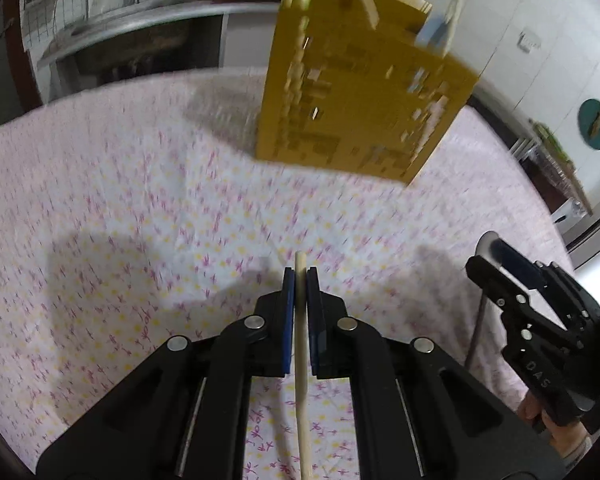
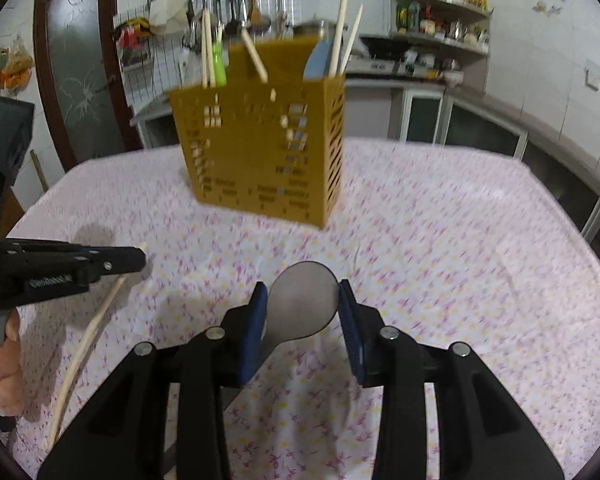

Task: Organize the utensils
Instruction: 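Lift the chopstick and grey spoon and lower them into the yellow basket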

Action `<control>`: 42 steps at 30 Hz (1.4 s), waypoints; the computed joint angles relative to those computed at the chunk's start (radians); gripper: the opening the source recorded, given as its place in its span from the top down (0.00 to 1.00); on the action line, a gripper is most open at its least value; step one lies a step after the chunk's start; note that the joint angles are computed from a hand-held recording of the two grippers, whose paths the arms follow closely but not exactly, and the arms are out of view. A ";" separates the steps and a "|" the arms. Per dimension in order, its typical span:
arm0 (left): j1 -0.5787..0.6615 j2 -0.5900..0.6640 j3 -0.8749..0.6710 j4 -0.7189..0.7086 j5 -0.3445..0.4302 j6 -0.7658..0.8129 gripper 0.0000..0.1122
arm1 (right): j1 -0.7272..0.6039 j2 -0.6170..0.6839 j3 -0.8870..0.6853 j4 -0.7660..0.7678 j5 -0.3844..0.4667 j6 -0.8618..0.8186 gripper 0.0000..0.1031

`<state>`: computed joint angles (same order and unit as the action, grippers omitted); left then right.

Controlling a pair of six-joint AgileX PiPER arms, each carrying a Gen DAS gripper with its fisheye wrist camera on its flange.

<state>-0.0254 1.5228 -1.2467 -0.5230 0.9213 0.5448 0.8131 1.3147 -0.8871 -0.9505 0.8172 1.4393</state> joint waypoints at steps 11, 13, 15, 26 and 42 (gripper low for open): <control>0.106 -0.197 0.096 -0.353 -0.058 0.316 0.96 | 0.193 -0.076 -0.020 -0.287 0.288 0.138 0.65; 0.132 -0.215 0.092 -0.442 -0.065 0.379 0.96 | 0.219 -0.075 -0.052 -0.328 0.354 0.087 0.65; 0.151 -0.216 0.079 -0.510 -0.067 0.425 0.96 | 0.219 -0.083 -0.064 -0.366 0.376 0.059 0.65; 0.098 -0.153 -0.061 -0.690 -0.157 0.593 0.96 | 0.090 -0.080 -0.177 -0.427 0.295 -0.106 0.65; 0.118 -0.086 -0.153 -0.644 -0.067 0.511 0.96 | -0.050 -0.064 -0.151 -0.416 0.140 -0.060 0.65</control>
